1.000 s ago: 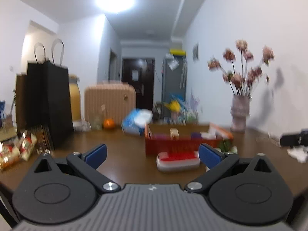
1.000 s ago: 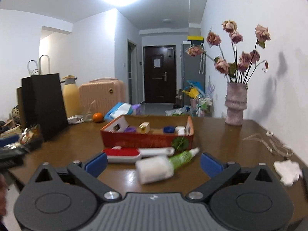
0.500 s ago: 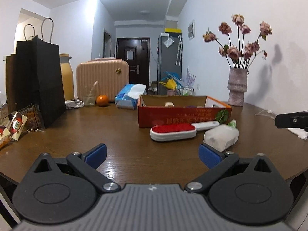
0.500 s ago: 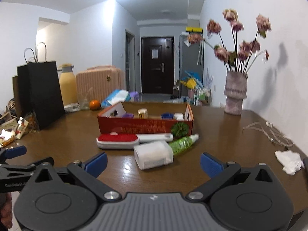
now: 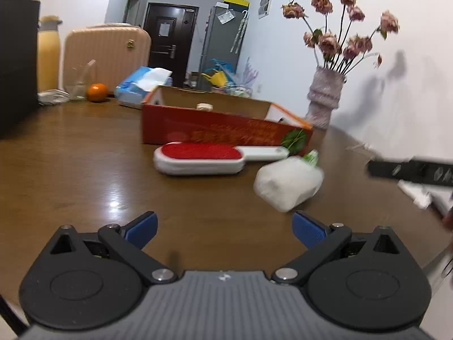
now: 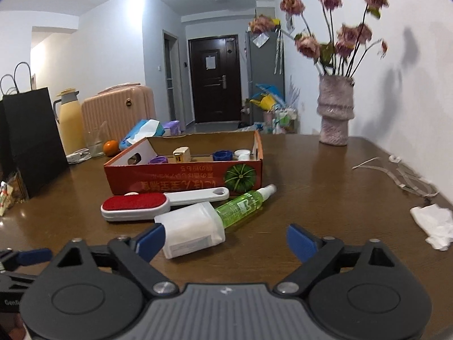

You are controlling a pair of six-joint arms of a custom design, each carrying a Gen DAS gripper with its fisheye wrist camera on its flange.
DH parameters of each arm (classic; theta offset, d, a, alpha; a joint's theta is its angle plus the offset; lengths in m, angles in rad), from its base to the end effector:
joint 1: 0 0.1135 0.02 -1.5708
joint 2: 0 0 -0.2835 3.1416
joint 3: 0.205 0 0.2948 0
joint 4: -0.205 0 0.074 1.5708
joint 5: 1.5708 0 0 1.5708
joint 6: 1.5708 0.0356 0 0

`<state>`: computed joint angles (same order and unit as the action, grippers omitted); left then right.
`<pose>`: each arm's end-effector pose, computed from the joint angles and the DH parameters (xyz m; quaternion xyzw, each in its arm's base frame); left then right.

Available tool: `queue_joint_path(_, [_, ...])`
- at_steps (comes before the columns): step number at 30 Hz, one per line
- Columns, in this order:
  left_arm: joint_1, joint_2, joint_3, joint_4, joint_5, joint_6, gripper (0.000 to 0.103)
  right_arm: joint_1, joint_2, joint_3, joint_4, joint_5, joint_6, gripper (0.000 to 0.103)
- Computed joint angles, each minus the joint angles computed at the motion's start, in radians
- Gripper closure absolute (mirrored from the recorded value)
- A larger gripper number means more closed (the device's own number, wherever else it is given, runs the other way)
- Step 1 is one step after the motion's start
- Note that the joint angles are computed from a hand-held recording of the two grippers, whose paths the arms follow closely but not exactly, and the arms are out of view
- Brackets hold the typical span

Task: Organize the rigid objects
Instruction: 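Close both tools on opposite sides of the translucent plastic container, then lift and carry the translucent container into the box with both tools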

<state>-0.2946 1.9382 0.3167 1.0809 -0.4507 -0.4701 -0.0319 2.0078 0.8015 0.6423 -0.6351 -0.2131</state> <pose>0.2514 -0.0601 0.0322 -0.1840 0.8353 0.0013 0.5180 0.3862 0.0088 0.0672 -0.2253 0.8151 0.2155 0.4883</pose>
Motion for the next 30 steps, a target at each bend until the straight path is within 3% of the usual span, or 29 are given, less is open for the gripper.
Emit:
queue_joint_path(4, [0.051,0.018,0.097,-0.051,0.104,0.0,0.001,0.026,0.082,0.134,-0.105,-0.002,0.032,0.023])
queue_joint_path(6, [0.072,0.041,0.153,-0.076,0.163,-0.015,0.007,0.044,0.118,0.196,-0.152,0.004,0.041,0.029])
queue_joint_path(12, [0.168,0.135,0.288,-0.103,0.375,-0.128,0.035,0.087,0.229,0.378,-0.275,-0.021,0.079,0.041])
queue_joint_path(14, [0.198,0.156,0.315,-0.122,0.431,-0.168,0.049,0.104,0.265,0.436,-0.32,-0.015,0.087,0.048])
queue_joint_path(16, [0.226,0.173,0.33,-0.127,0.482,-0.19,0.054,0.115,0.296,0.486,-0.372,-0.028,0.085,0.064])
queue_joint_path(20, [0.278,0.205,0.33,-0.092,0.574,-0.224,0.057,0.125,0.319,0.528,-0.424,-0.078,0.079,0.067])
queue_joint_path(25, [0.344,0.203,0.276,-0.034,0.649,-0.231,0.057,0.125,0.295,0.554,-0.63,-0.17,-0.027,0.071])
queue_joint_path(28, [0.368,0.213,0.26,0.004,0.675,-0.242,0.061,0.126,0.312,0.563,-0.644,-0.211,0.015,0.067])
queue_joint_path(30, [0.358,0.195,0.251,-0.005,0.644,-0.219,0.064,0.129,0.327,0.574,-0.637,-0.226,0.061,0.067])
